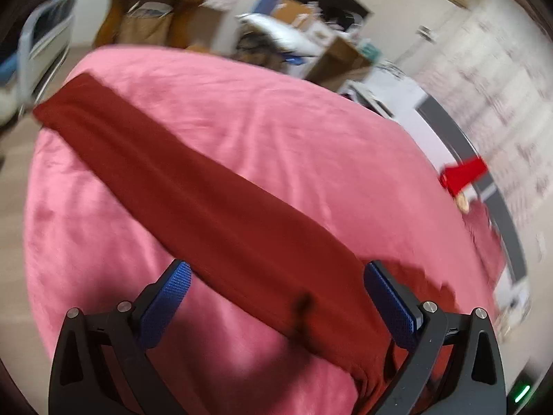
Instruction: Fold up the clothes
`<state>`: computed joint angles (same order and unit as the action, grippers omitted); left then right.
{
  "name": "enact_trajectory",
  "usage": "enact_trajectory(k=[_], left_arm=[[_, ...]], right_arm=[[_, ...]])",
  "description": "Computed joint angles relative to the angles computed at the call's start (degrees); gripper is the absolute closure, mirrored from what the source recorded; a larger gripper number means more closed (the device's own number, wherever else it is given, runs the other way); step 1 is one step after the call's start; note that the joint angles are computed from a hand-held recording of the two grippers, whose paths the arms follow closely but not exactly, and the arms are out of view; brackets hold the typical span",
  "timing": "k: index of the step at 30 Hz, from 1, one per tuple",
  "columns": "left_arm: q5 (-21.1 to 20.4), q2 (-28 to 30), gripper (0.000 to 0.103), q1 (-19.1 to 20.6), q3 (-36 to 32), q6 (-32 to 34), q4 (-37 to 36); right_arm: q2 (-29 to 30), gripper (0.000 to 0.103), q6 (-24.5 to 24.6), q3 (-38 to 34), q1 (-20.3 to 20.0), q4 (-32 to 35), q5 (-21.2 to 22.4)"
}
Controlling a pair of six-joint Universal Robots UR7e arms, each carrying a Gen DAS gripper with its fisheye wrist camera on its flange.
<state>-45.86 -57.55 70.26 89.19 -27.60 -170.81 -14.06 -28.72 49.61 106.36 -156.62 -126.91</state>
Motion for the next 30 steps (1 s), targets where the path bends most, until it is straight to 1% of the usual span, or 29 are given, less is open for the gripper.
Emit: enact_trajectory(k=[1, 3, 4, 5, 6, 8, 9, 11, 13, 14, 16, 17, 19, 20, 22, 23, 24, 25, 26, 27, 28, 29, 30], left_arm=[[-0.1, -1.2, 0.002, 0.8, 0.1, -2.9, 0.3], [2.3, -3.8, 0.002, 2.0, 0.6, -8.3, 0.8], [3.8, -5.2, 0.002, 2.7, 1.0, -9.6, 0.4], [5.1, -6.8, 0.002, 3.6, 1.4, -10.6, 0.1], [5.9, -8.3, 0.002, 4.6, 1.8, -11.7, 0.0], [6.0, -11.1, 0.002, 7.1, 2.4, -14.3, 1.6], [5.2, -12.3, 0.002, 8.5, 2.5, -16.7, 3.6], [0.8, -14.4, 0.002, 12.0, 3.8, -20.7, 3.4], [-4.8, -15.5, 0.002, 15.3, 5.3, -23.6, 0.4], [-7.7, -15.5, 0.002, 16.5, 5.8, -23.7, -1.8], [-13.3, -15.0, 0.002, 18.3, 6.3, -21.9, -6.6], [-15.4, -14.6, 0.002, 18.8, 5.9, -20.6, -7.3], [-18.5, -13.7, 0.002, 19.1, 4.1, -16.9, -6.3], [-20.3, -13.2, 0.002, 19.3, 3.7, -15.3, -7.1], [-22.4, -12.3, 0.003, 19.7, 2.8, -14.7, -7.7], [-23.4, -11.9, 0.007, 20.0, 2.2, -15.0, -7.6], [-24.4, -11.6, 0.024, 20.3, 1.7, -15.4, -7.5], [-25.1, -11.2, 0.037, 20.5, 1.1, -16.1, -7.0], [-25.6, -11.0, 0.055, 20.7, 0.6, -16.5, -6.3], [-25.9, -10.9, 0.059, 20.9, 0.4, -16.4, -5.9], [-26.3, -10.8, 0.059, 21.0, 0.1, -16.2, -5.5], [-26.5, -10.8, 0.064, 21.1, 0.1, -15.9, -5.5], [-26.5, -10.8, 0.072, 21.2, 0.2, -15.4, -5.9]], right_arm=[[-1.1, 0.054, 0.9, 1.2, -0.5, 0.8, -0.7], [-3.5, 0.052, 3.2, 3.6, -1.5, 4.4, -1.2], [-4.6, 0.052, 4.1, 4.8, -1.9, 5.6, -0.3], [-5.5, 0.051, 4.0, 6.1, -2.4, 4.8, 1.7], [-5.7, 0.05, 4.0, 6.3, -2.6, 4.7, 2.7], [-4.9, 0.049, 4.2, 5.1, -2.7, 5.4, 3.0], [-4.4, 0.048, 4.1, 4.6, -2.6, 5.4, 2.6], [-3.9, 0.047, 4.1, 4.5, -2.3, 4.7, 1.3], [-3.7, 0.047, 3.6, 4.9, -2.2, 3.5, 0.8], [-3.6, 0.046, 3.5, 4.9, -2.1, 2.9, 0.7], [-3.5, 0.046, 3.4, 5.1, -2.2, 2.2, 1.1], [-3.5, 0.046, 3.3, 5.2, -2.2, 2.0, 1.3], [-3.2, 0.045, 3.3, 4.9, -2.2, 2.1, 1.1], [-3.0, 0.045, 3.4, 4.6, -2.1, 2.3, 1.0], [-2.8, 0.045, 3.5, 4.3, -2.1, 2.5, 0.8], [-2.7, 0.045, 3.3, 4.2, -2.1, 2.3, 0.8], [-2.6, 0.045, 3.1, 4.3, -2.1, 1.9, 0.9], [-2.5, 0.045, 2.8, 4.4, -2.1, 1.5, 0.9], [-2.5, 0.045, 2.3, 4.6, -2.1, 0.9, 1.1], [-2.4, 0.045, 1.9, 4.8, -2.1, 0.3, 1.3], [-2.4, 0.045, 1.5, 4.9, -2.2, -0.2, 1.5], [-2.4, 0.045, 1.1, 5.1, -2.2, -0.7, 1.7], [-2.4, 0.045, 0.8, 5.3, -2.3, -1.2, 2.0]])
